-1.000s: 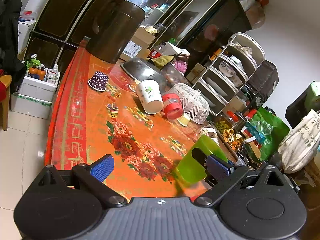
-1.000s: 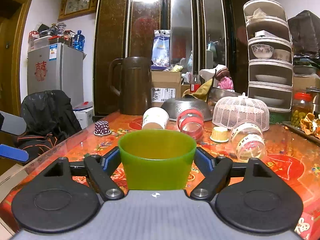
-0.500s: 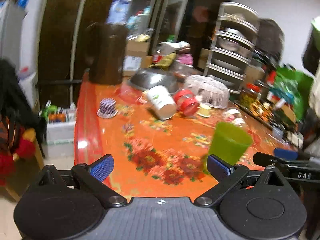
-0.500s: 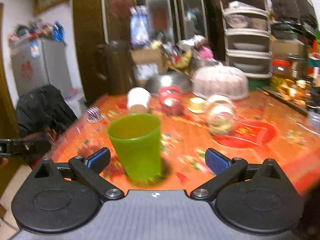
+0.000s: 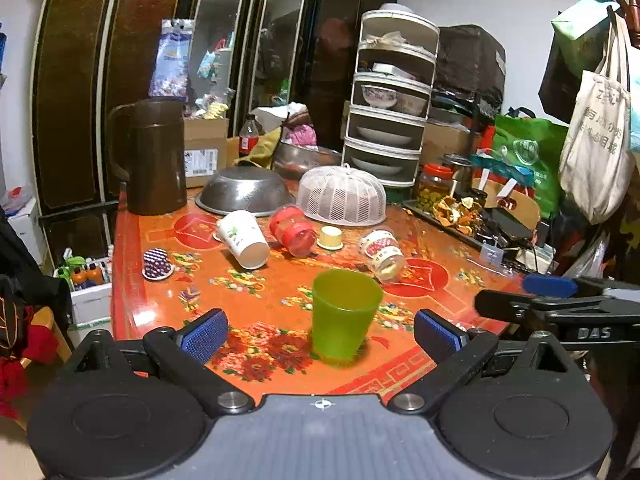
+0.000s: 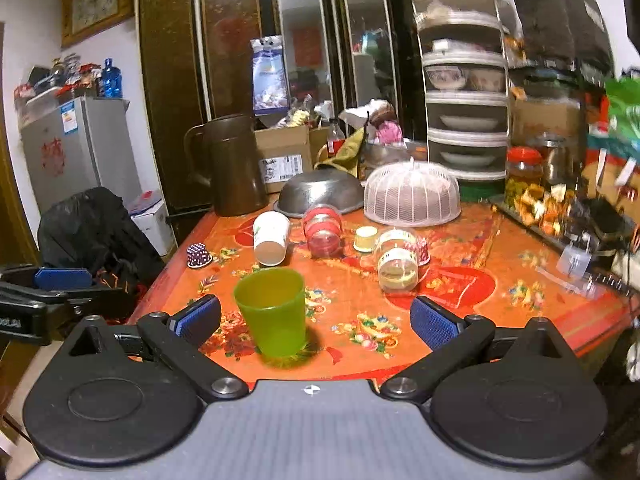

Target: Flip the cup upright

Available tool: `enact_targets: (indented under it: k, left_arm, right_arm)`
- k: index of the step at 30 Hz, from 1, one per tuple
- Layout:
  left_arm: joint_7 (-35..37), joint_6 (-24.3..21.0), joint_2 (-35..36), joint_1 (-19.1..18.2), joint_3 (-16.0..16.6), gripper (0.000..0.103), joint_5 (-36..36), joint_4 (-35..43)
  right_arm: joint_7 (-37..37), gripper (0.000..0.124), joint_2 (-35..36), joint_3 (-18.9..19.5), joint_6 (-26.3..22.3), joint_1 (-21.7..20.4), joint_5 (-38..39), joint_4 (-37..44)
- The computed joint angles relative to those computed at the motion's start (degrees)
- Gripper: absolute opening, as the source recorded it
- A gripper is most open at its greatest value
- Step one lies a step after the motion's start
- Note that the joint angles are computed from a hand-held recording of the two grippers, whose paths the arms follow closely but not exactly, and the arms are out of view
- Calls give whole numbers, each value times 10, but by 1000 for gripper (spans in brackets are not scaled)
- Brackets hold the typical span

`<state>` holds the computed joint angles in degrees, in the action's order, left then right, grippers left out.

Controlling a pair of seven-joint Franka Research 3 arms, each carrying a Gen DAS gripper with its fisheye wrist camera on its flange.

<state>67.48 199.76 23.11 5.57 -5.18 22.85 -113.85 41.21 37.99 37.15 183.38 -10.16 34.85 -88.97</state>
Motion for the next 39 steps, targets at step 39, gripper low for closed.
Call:
enact_targets:
  k: [39]
  left_arm:
    - [24, -78, 12, -47, 25, 101, -44, 32]
  right_arm:
    - [-109, 102, -8, -105, -79, 84, 155, 45]
